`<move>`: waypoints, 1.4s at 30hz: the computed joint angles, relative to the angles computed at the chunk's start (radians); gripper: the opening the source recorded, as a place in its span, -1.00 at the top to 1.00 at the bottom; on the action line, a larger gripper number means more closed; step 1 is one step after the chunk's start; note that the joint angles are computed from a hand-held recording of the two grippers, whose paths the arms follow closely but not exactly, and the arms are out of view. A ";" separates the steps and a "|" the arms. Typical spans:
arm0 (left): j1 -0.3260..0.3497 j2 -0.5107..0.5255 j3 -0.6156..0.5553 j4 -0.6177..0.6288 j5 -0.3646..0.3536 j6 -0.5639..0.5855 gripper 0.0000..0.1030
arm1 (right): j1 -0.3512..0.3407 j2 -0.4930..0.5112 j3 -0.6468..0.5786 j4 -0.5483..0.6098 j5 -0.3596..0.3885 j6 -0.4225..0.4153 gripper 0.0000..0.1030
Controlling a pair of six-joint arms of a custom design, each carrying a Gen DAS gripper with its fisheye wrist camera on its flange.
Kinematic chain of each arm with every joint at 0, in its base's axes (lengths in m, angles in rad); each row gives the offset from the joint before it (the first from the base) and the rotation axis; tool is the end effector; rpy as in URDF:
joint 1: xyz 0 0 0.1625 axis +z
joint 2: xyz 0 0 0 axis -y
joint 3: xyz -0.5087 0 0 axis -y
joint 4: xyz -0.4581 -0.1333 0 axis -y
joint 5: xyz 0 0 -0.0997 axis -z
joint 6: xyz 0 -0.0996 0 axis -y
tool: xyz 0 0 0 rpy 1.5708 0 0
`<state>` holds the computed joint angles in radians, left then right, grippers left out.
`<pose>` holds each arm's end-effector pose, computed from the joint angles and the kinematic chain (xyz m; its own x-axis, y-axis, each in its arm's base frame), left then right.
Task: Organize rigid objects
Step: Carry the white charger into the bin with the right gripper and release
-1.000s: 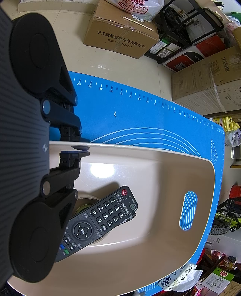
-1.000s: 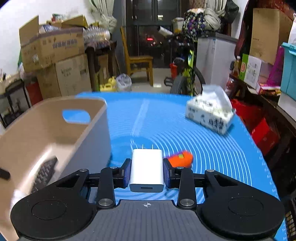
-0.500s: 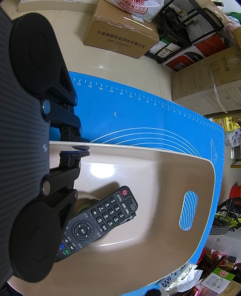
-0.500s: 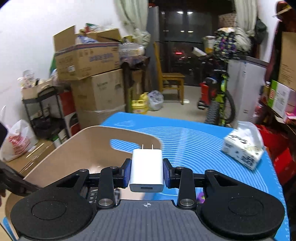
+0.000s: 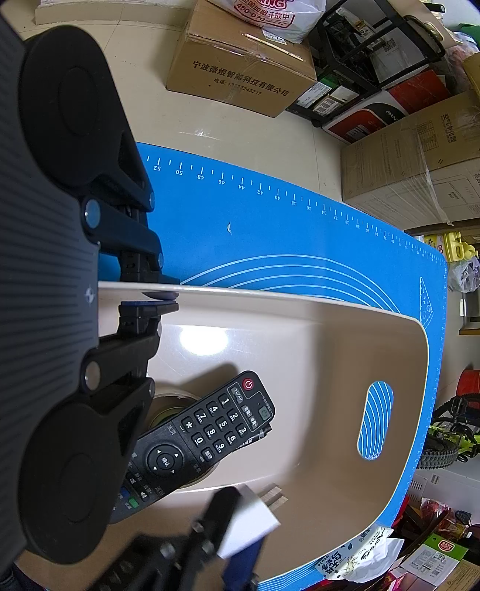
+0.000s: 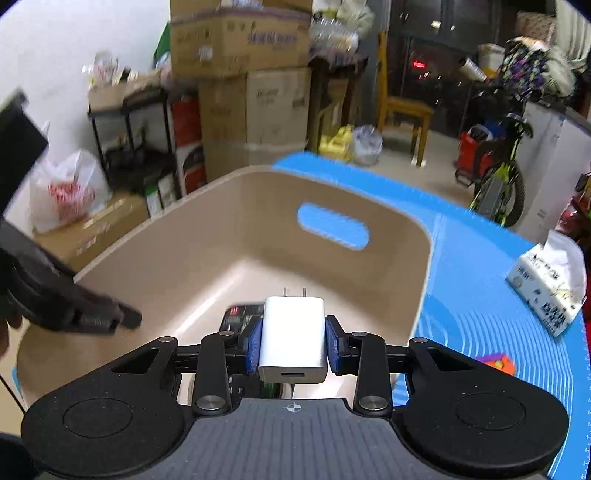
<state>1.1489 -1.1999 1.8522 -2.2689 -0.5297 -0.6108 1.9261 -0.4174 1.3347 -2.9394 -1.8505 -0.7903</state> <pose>-0.0663 -0.6831 0.3128 -0.6255 -0.3827 -0.6799 0.0614 0.8446 -0.5319 0.4036 -0.7835 -0.0377 -0.4411 -0.7553 0.4847 -0.8903 0.4363 -0.1304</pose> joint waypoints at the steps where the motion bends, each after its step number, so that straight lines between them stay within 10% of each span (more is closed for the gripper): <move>1: 0.000 0.000 0.000 0.000 0.000 0.000 0.87 | 0.002 0.004 -0.006 0.020 -0.014 0.000 0.16; 37: 0.001 0.004 -0.001 -0.008 -0.002 0.003 0.87 | 0.022 0.033 -0.087 0.272 -0.109 0.001 0.17; 42: 0.001 0.005 -0.002 -0.006 -0.001 0.000 0.87 | 0.018 0.025 -0.084 0.268 -0.081 0.032 -0.10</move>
